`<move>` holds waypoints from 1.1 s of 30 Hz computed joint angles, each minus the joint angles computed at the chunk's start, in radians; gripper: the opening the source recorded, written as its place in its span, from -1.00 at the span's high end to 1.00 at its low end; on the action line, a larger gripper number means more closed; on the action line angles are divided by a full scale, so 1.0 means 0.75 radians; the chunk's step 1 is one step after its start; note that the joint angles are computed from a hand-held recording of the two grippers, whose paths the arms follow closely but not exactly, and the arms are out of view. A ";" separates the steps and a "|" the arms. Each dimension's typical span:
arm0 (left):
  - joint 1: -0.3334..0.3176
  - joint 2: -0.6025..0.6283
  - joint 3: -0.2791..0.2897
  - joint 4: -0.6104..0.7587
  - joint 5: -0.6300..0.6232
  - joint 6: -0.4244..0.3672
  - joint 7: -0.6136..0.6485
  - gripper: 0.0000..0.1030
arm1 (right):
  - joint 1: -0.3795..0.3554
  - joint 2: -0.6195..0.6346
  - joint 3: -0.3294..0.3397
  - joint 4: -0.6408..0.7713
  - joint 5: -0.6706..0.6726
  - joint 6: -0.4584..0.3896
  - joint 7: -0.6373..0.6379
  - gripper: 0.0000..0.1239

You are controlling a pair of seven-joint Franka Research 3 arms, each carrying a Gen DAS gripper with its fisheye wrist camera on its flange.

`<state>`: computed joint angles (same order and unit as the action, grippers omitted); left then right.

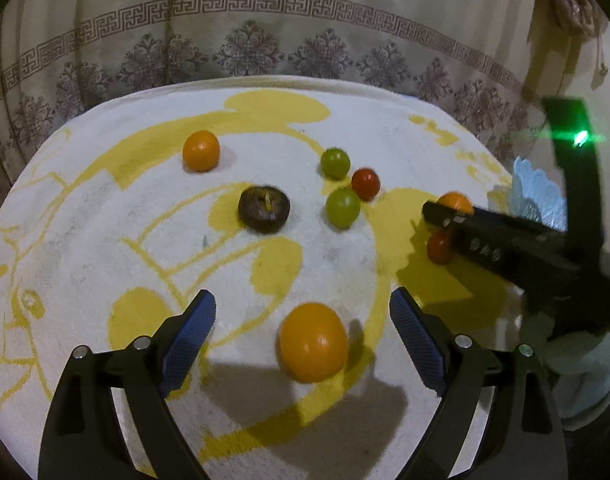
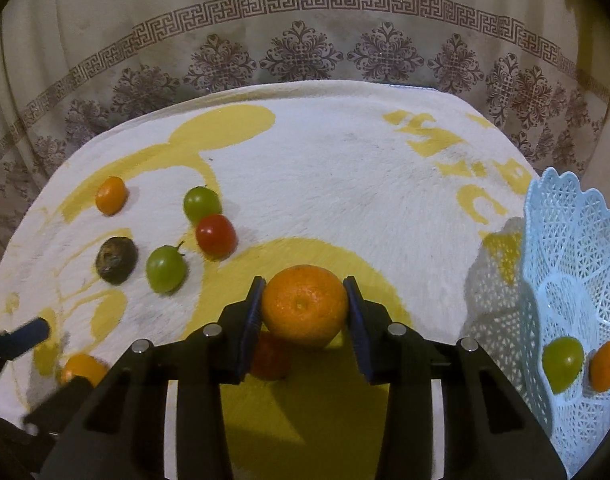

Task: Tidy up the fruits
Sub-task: 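Close the right gripper on a large orange while the left grips another orange, then carry both oranges into the blue basket and open both grippers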

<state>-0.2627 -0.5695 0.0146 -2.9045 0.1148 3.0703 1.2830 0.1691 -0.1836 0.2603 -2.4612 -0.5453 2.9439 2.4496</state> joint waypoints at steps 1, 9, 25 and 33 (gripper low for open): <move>0.009 0.001 -0.010 -0.005 0.000 0.000 -0.009 -0.71 | 0.006 -0.011 -0.005 -0.009 0.009 0.007 -0.006 0.35; 0.038 0.019 -0.039 -0.004 0.018 -0.025 -0.031 -0.18 | -0.004 -0.106 0.028 -0.077 0.128 0.057 -0.082 0.35; -0.056 -0.040 0.045 -0.045 -0.023 0.041 0.029 0.35 | -0.094 -0.326 0.139 -0.218 0.431 0.126 -0.265 0.35; -0.041 -0.079 0.028 -0.053 -0.011 0.056 0.002 0.35 | -0.112 -0.486 0.139 -0.322 0.576 0.135 -0.339 0.35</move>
